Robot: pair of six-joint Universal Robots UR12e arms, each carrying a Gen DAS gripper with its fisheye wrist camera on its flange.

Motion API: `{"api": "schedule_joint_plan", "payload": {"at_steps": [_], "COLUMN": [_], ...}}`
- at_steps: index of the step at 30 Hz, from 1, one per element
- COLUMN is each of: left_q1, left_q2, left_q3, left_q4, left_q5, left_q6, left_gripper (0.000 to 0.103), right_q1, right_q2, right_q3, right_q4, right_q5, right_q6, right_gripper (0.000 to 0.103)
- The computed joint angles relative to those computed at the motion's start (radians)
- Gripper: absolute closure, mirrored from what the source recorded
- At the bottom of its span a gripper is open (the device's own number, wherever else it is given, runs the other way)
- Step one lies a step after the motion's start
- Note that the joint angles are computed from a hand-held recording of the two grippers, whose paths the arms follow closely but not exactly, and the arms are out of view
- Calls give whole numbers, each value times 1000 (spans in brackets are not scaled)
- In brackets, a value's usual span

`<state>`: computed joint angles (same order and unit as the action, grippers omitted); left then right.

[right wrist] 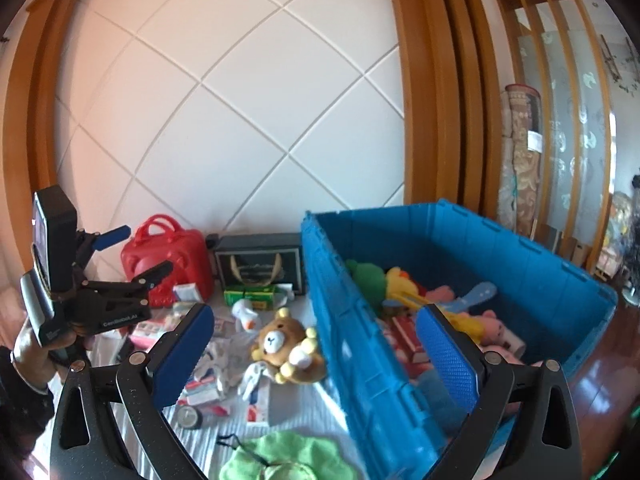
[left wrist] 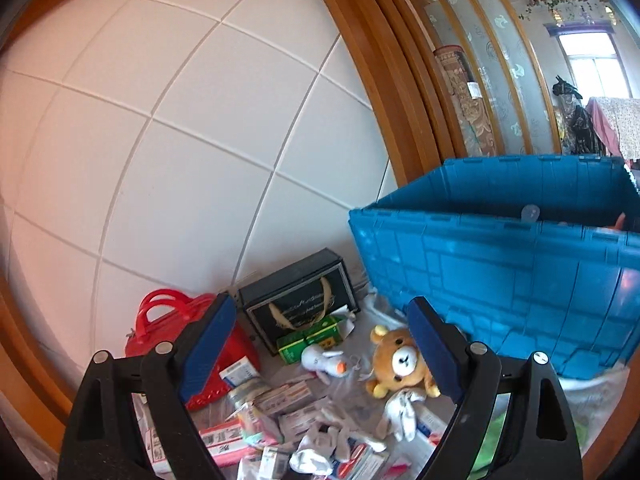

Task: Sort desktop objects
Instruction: 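Return both tools to the table toward the tape roll and ointment box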

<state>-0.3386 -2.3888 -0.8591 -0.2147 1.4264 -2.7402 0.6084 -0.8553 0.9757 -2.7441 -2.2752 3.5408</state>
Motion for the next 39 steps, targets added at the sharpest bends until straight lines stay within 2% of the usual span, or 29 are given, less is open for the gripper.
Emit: {"api": "schedule_joint_plan", "payload": {"at_steps": [4,9,13,18,22,28,33,39], "left_q1": [41,74,84,79,69,54,46,43], "left_q2": [35,57,59,57,46,14,-21,-52], "left_q3": [-105,-202,-248,-294,-303,-277,-230,-184], "left_q4": [-12,-22,-46,-89,-128,-164,-260,-337], "left_q5": [-17,-43,-68,-58,-32,-29,-28,-35], "left_q6": [31,53,30,25,6,-13,-40,-59], "left_gripper": [15,15,15,15,15,15,15,15], "right_q1": [14,21,13,-9,-29,-59,-86,-112], "right_q2": [57,121,151,178,191,232,273,334], "right_q3": [-67,-149,-176,-199,-198,-234,-284,-375], "right_q4": [63,207,264,323,327,356,418,486], "right_q5": [42,87,153,226,279,357,450,504], "right_q6": [45,104,142,167,160,118,86,59], "right_gripper": [1,1,1,1,1,1,1,1]}}
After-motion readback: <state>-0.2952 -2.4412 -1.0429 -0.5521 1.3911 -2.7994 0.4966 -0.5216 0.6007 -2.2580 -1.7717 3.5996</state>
